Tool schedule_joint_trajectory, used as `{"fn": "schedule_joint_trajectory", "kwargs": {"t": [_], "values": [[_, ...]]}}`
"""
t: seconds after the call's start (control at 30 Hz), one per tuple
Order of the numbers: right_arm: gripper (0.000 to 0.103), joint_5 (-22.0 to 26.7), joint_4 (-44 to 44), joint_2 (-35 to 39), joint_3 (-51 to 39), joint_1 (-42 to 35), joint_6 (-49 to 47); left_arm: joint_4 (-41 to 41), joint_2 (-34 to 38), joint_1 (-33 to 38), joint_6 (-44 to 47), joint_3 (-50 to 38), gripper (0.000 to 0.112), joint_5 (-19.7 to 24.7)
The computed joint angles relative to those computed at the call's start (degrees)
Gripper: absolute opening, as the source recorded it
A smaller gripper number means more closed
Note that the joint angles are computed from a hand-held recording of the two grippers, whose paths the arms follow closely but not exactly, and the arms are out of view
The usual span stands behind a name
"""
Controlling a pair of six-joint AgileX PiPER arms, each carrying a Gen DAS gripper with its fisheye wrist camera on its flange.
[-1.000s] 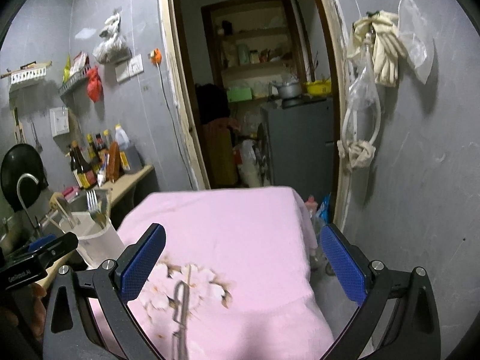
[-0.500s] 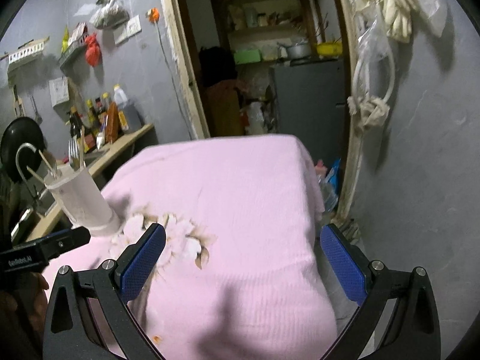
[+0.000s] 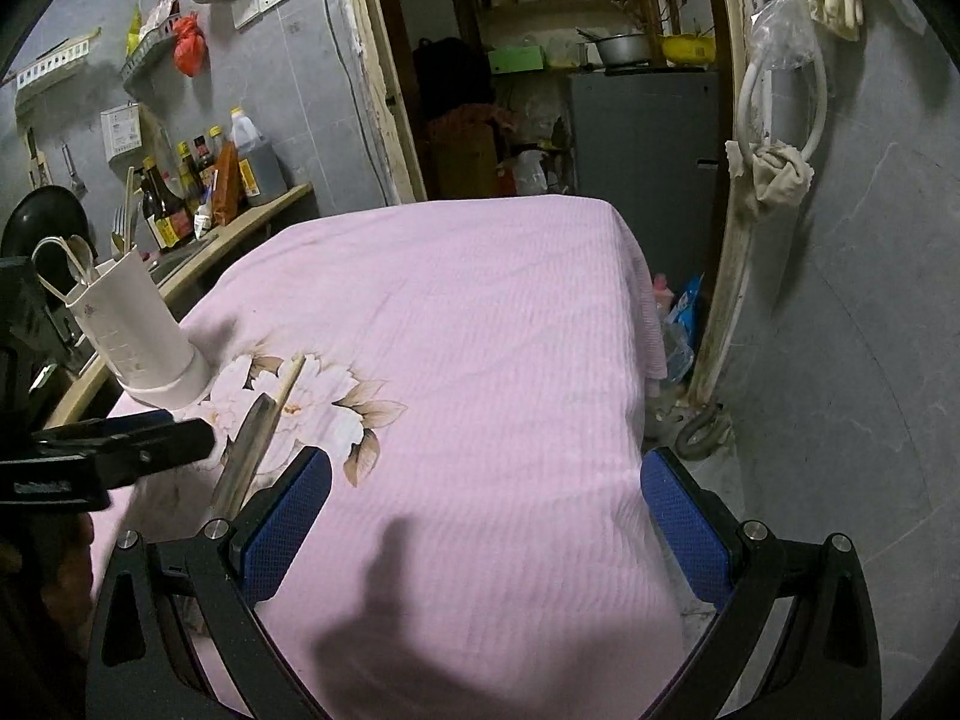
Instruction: Organize utensils
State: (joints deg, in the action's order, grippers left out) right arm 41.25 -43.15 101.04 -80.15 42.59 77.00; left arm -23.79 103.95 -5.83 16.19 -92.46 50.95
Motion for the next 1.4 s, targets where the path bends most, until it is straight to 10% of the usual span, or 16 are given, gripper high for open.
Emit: {"fn": "schedule_joint_trajectory", "kwargs": {"t": [0.53,1.4], "values": [[0.101,-1.87,2.32,0.69,-0.14,-1.66,-2.46,6.13,3.27,-1.05,-4.72,-3.51,0.072,2.03],[0.101,-0.59,25.1,16.68,-23.97,-1.78,-31.33,7.91,-0.18,8.44,-9.48,1.75,0.071,0.29]]}}
